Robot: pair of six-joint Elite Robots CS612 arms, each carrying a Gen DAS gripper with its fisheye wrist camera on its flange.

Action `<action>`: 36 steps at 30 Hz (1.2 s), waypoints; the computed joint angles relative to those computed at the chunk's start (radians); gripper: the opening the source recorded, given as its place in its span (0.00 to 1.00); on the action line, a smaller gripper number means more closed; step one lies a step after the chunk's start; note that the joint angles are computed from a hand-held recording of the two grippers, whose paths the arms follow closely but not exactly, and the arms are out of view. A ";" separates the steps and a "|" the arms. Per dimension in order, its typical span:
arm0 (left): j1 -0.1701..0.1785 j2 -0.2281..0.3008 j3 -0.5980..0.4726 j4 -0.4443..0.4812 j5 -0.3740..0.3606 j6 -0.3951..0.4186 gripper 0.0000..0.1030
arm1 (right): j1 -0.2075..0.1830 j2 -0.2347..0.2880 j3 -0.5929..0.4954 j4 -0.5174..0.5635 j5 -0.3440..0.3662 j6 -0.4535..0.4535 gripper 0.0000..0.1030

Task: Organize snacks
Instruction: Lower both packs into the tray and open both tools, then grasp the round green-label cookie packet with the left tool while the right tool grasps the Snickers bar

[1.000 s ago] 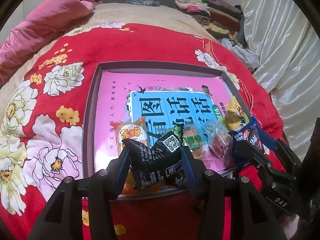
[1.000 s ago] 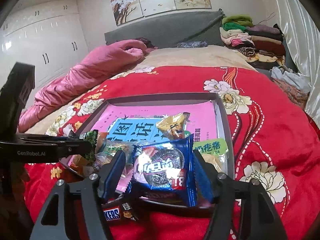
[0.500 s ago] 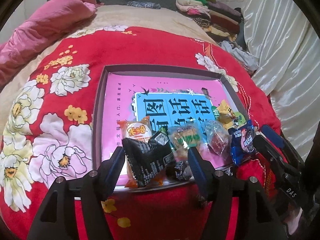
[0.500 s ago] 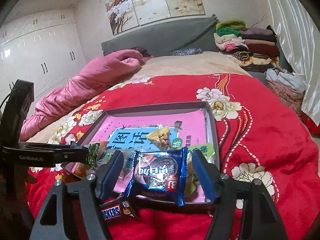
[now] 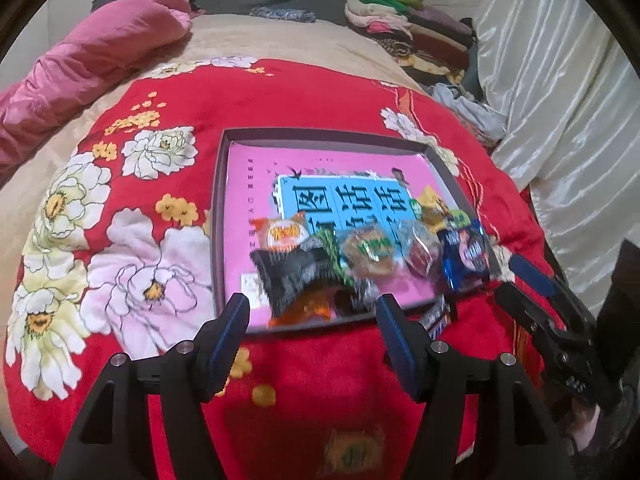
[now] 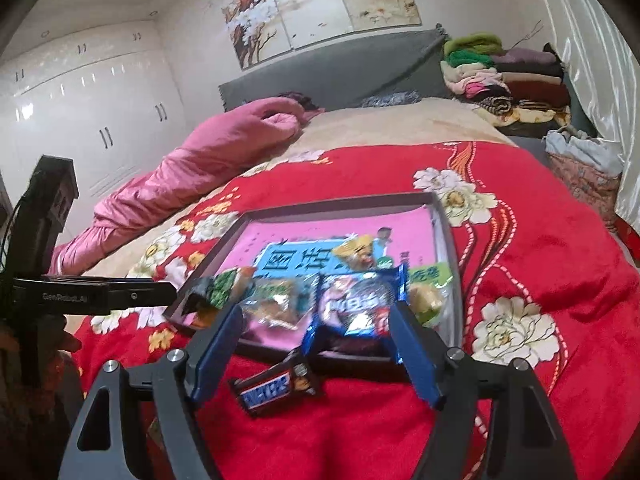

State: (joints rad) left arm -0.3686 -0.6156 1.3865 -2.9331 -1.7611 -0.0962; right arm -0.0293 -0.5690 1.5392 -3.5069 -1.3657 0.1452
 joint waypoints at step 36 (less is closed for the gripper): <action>-0.055 -0.028 0.148 0.101 -0.001 0.086 0.65 | 0.003 0.048 -0.070 0.269 0.169 0.209 0.58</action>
